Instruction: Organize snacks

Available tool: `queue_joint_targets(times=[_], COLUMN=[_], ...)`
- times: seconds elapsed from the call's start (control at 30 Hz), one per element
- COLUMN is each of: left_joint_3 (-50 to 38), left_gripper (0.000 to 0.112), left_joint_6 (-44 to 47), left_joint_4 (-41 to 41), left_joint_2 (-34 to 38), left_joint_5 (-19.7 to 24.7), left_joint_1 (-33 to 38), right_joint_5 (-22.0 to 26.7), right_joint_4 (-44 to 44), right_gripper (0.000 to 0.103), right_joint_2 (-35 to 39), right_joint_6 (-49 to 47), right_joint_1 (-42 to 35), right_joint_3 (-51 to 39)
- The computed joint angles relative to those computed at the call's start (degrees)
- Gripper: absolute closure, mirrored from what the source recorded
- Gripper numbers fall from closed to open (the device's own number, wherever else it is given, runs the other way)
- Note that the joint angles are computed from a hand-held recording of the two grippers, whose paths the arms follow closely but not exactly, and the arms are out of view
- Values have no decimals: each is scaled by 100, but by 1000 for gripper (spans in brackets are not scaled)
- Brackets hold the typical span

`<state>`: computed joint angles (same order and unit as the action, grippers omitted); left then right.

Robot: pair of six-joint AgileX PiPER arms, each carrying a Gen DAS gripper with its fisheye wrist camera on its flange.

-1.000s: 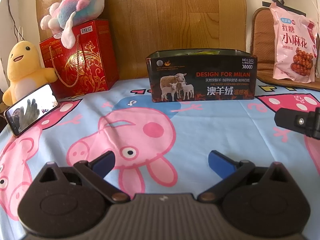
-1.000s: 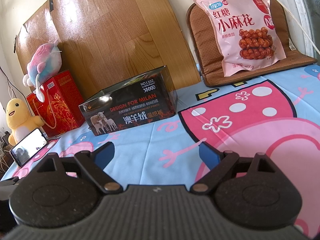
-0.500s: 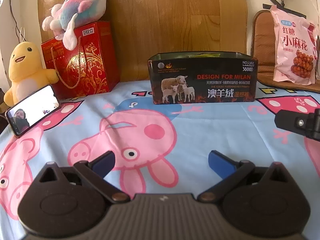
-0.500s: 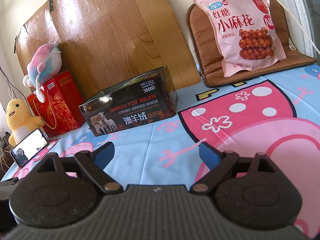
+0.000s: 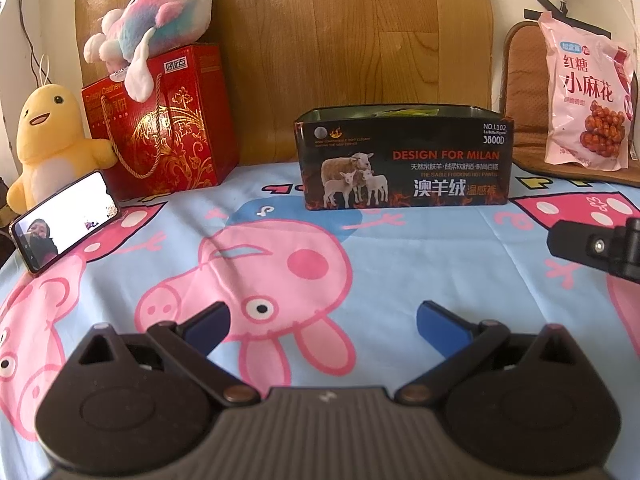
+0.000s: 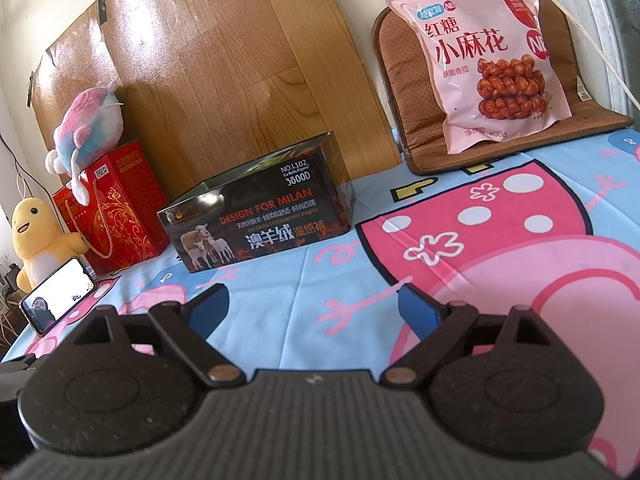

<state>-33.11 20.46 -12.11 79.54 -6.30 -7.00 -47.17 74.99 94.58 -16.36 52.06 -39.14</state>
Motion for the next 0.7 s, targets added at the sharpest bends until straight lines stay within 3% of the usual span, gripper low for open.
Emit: queue_joint_targets(times=[0.7], left_joint_3=[-21], left_gripper=[9], left_joint_6=[-234], left_joint_4=[160], left_joint_2=[-12], left_joint_5=[42], left_joint_1=[17], right_joint_5=[2], right_joint_4=[-13], right_gripper=[10], right_joint_2=[-15], right_joint_6=[10], right_joint_1=[-10], right_joint_3=[17])
